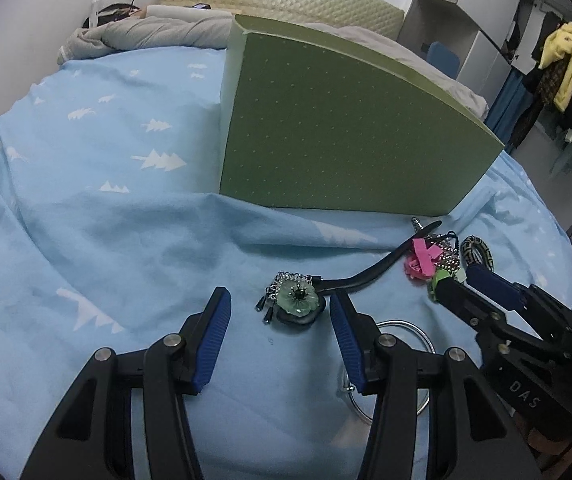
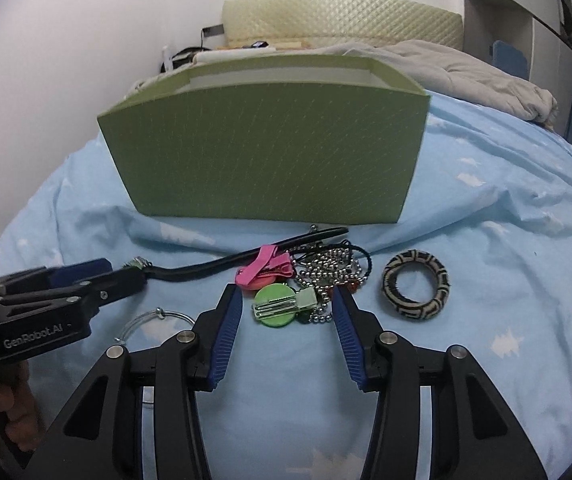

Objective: Organize jewelry
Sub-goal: 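Grasp the green round clip with the right tool while the left tool grasps the black cord pendant, then lift both held items and carry them over the green box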

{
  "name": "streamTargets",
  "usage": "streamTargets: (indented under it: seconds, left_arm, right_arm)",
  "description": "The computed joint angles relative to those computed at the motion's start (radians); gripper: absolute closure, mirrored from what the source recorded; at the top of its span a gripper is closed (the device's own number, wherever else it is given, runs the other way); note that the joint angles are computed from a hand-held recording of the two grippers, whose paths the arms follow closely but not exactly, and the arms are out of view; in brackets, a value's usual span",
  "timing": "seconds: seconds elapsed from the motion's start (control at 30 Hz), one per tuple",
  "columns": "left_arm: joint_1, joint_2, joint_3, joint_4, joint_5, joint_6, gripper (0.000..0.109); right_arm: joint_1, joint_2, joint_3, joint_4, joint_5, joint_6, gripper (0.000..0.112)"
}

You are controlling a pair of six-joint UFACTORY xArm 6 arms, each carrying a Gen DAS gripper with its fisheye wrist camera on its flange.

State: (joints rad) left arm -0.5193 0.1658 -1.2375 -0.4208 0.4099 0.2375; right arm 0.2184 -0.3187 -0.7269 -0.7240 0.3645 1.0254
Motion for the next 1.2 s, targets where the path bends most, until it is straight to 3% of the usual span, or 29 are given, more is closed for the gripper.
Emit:
streamTargets:
  seconds: [0.13, 0.2, 0.23, 0.37, 1.2]
  left_arm:
    - [-0.004, 0.004, -0.002, -0.005, -0.004, 0.019, 0.058]
    - [-0.008, 0.010, -0.005, 0.004, -0.012, 0.019, 0.059]
    - [-0.009, 0.010, -0.006, -0.009, -0.008, 0.032, 0.067]
    - [-0.013, 0.017, -0.014, -0.018, 0.001, 0.045, 0.079]
    - [0.010, -0.216, 0.177, -0.045, -0.070, 0.021, 0.079]
  right_arm:
    - [0.010, 0.022, -0.013, -0.015, 0.010, -0.002, 0.068]
    - [0.019, 0.034, -0.025, -0.023, 0.028, -0.009, 0.073]
    - [0.021, 0.035, -0.026, -0.033, 0.031, -0.003, 0.076]
    - [0.020, 0.030, -0.021, -0.036, 0.029, 0.011, 0.079]
    - [0.083, -0.207, 0.075, -0.077, 0.151, 0.158, 0.079]
